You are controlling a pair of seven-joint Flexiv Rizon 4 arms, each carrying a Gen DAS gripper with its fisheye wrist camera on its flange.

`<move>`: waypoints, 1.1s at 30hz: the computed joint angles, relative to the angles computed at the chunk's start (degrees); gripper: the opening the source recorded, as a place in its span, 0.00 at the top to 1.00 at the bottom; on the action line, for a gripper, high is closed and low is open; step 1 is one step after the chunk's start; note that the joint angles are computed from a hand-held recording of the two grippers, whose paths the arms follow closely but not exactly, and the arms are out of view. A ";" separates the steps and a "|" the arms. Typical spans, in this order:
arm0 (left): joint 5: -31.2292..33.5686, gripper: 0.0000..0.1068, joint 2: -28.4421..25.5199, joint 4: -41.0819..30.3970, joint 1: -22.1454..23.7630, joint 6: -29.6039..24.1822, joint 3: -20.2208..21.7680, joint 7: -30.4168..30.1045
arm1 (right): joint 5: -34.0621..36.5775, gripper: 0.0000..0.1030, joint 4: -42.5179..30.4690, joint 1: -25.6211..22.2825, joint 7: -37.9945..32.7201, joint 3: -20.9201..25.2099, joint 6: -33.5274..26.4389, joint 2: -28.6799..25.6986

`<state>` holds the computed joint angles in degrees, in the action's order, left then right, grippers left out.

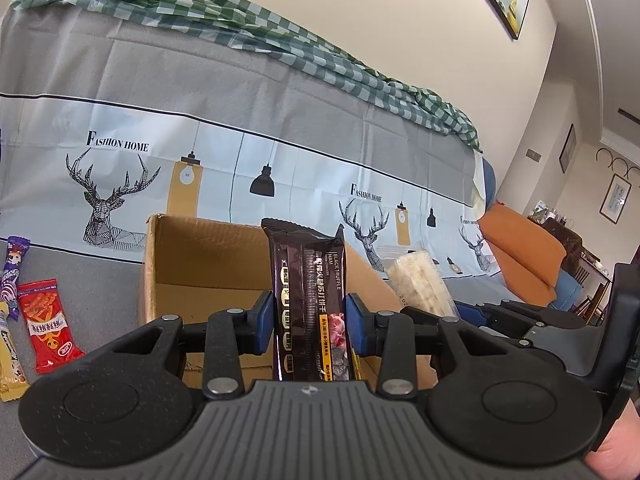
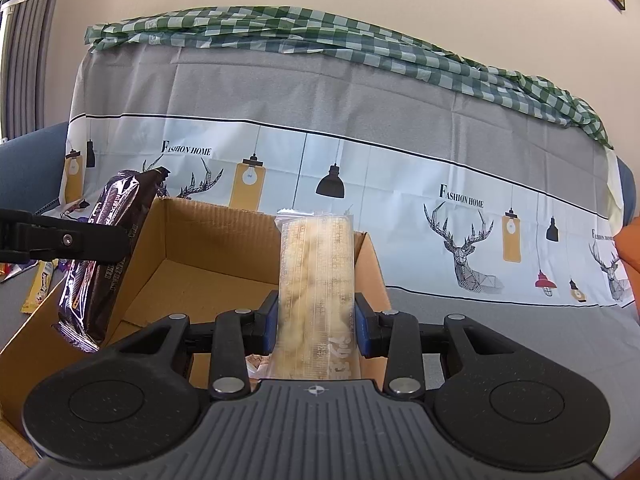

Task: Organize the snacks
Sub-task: 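Open the left tool to drop the chocolate bar while the right tool drops the nougat bar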

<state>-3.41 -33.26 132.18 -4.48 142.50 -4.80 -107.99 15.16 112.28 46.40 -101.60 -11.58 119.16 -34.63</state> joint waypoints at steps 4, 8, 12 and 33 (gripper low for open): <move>0.29 0.61 0.01 0.02 0.15 0.00 -0.06 -0.11 | 0.07 0.63 -0.03 0.05 -0.07 -0.04 0.10 -0.05; 0.98 0.61 0.08 -0.11 0.50 -0.30 -0.30 -0.32 | -0.02 0.63 0.01 -0.10 -0.14 0.11 0.08 -0.04; 5.40 0.61 -0.08 -0.68 3.42 -0.77 -1.88 -2.48 | 1.24 0.63 -0.14 1.52 -0.77 -1.63 0.13 -0.32; -12.20 0.32 3.69 1.77 -4.02 -19.38 4.09 2.24 | 4.77 0.53 -3.90 19.76 18.85 -30.61 -31.12 -7.75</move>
